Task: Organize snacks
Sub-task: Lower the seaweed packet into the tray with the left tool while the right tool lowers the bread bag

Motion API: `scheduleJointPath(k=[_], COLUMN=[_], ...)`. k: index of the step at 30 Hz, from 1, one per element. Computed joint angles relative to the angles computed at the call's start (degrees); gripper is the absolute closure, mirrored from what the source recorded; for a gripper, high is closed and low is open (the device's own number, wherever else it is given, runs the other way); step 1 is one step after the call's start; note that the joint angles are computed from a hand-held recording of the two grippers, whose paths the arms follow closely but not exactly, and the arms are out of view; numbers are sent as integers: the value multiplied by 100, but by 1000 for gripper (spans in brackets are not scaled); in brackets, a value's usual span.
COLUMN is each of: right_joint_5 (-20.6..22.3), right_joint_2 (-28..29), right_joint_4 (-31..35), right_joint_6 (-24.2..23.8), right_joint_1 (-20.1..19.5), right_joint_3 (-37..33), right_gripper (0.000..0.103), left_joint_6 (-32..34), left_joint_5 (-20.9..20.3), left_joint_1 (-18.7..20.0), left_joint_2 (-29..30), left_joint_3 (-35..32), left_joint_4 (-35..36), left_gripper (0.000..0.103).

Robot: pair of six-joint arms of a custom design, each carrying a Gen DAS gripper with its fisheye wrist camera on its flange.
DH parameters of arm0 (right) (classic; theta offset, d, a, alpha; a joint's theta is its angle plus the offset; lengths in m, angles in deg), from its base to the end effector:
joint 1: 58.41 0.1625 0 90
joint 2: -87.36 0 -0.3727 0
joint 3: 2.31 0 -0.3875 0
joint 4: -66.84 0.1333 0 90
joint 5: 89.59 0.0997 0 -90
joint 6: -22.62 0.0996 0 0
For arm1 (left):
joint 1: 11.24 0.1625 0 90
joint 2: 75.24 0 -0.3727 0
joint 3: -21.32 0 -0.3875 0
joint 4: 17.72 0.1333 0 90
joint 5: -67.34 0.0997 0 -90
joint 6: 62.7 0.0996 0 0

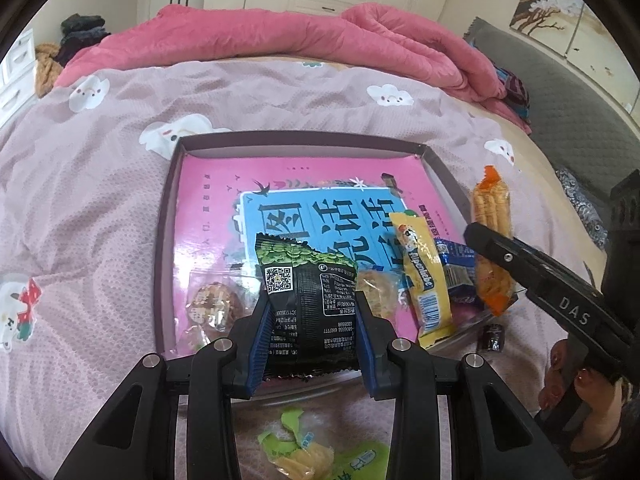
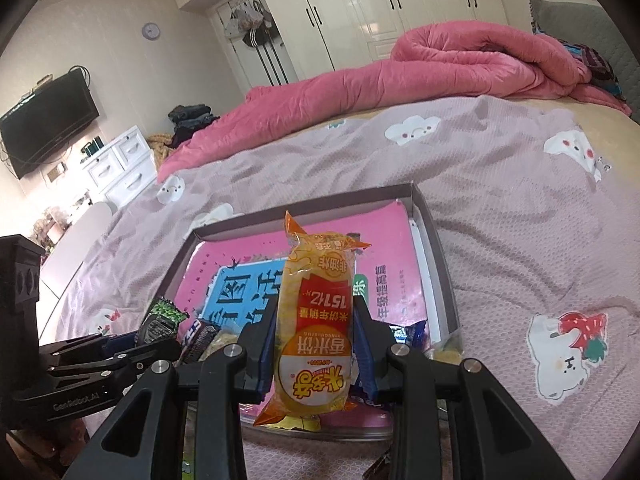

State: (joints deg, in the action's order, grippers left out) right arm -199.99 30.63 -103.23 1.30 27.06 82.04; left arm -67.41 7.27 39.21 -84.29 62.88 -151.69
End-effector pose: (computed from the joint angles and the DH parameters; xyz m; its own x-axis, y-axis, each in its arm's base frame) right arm 0.0444 -0.6882 0.3166 -0.8676 0.1047 0.4862 -0.2869 0.6930 -0.6613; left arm -0.3745 -0.7409 -0.0519 -0.7801 0.4117 -0.4710 0.5619 0.7922 -0.2382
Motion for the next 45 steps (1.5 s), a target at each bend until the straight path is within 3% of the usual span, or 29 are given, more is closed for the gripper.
scheduleJointPath(k=[18,40,45], right_joint_5=[-56,94,58], right_joint_2=[84,39,44], right_joint_4=[282,305,275], right_joint_6=[252,182,211], right_joint_1=[-61,-22,-16], right_joint_3=[-112,-41,-40], right_gripper=[69,67,64], left_joint_6=[43,60,61], left_joint_5=[-12,-183,-153], left_joint_1=[5,25,25], left_joint_2=[186,257,258], left_joint_3=[-249,-377,-385], left_joint_4=[171,283,252], left_gripper=[64,64,56])
